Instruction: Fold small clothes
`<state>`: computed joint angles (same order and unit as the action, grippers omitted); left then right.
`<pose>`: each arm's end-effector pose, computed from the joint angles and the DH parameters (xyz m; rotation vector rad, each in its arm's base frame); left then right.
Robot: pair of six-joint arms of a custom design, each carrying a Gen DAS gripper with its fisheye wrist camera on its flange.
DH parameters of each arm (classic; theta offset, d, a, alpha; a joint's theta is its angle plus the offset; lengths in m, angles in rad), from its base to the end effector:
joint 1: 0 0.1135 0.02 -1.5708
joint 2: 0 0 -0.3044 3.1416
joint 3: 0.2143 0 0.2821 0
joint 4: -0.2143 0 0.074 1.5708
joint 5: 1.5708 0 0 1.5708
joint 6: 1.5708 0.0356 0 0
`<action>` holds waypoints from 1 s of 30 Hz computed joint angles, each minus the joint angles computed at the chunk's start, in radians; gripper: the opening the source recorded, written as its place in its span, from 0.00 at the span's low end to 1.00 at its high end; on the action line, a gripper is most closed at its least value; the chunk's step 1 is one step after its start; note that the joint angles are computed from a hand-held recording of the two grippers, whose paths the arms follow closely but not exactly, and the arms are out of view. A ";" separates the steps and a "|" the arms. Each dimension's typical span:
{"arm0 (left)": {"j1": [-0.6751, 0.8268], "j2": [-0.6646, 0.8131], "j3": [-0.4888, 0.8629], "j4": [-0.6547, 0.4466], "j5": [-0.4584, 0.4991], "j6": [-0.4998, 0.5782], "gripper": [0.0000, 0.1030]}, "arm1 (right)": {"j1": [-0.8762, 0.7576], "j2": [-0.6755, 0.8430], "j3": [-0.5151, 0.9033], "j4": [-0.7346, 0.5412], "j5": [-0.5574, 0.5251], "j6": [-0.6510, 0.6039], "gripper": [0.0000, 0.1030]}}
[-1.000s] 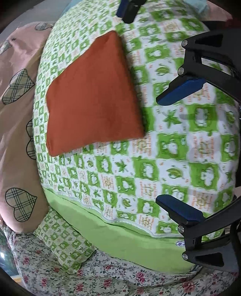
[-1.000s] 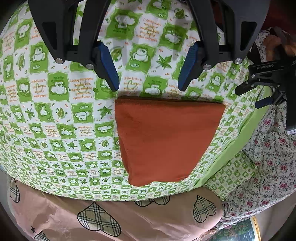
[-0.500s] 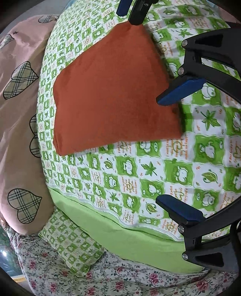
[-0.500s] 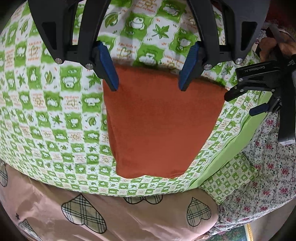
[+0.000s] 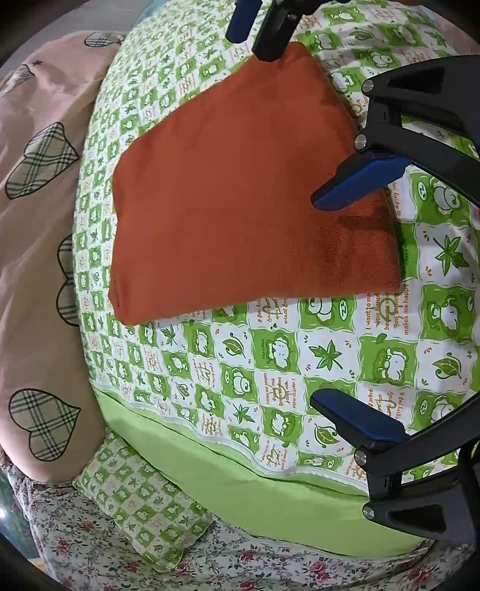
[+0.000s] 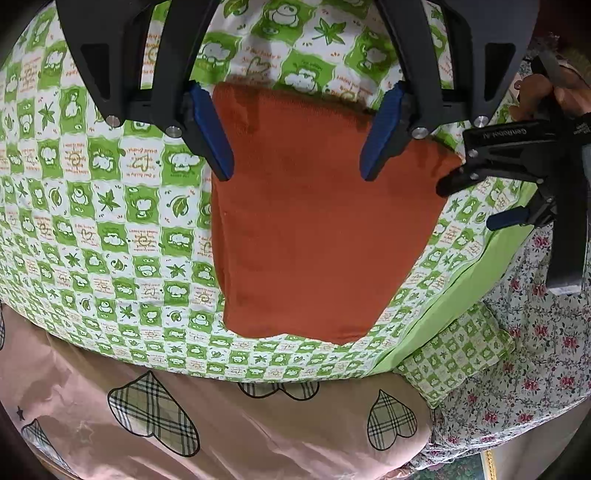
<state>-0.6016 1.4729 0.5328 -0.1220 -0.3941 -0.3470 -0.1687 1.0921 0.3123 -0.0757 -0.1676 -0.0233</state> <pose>0.2166 -0.1321 0.1359 0.1896 2.5080 0.1479 0.1878 -0.0260 0.1502 0.0997 2.4115 0.1153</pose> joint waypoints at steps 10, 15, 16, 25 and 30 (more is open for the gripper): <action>0.012 -0.005 -0.011 0.030 0.050 0.002 0.94 | -0.014 0.038 0.010 0.016 -0.023 0.000 0.70; 0.020 0.006 -0.006 0.041 0.054 0.005 0.94 | -0.037 0.079 0.025 0.038 -0.050 -0.008 0.70; 0.020 0.009 -0.003 0.043 0.054 0.006 0.94 | -0.043 0.095 0.032 0.043 -0.057 -0.011 0.70; 0.039 0.045 0.026 0.060 0.069 0.014 0.94 | -0.053 0.197 0.071 0.084 -0.092 -0.011 0.70; 0.057 0.065 0.045 0.071 0.083 0.026 0.94 | -0.058 0.250 0.094 0.102 -0.106 -0.009 0.70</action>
<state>-0.5448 1.5377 0.5781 -0.0506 -0.3113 -0.3210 -0.2272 1.3418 0.4066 0.0259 -0.2733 -0.0322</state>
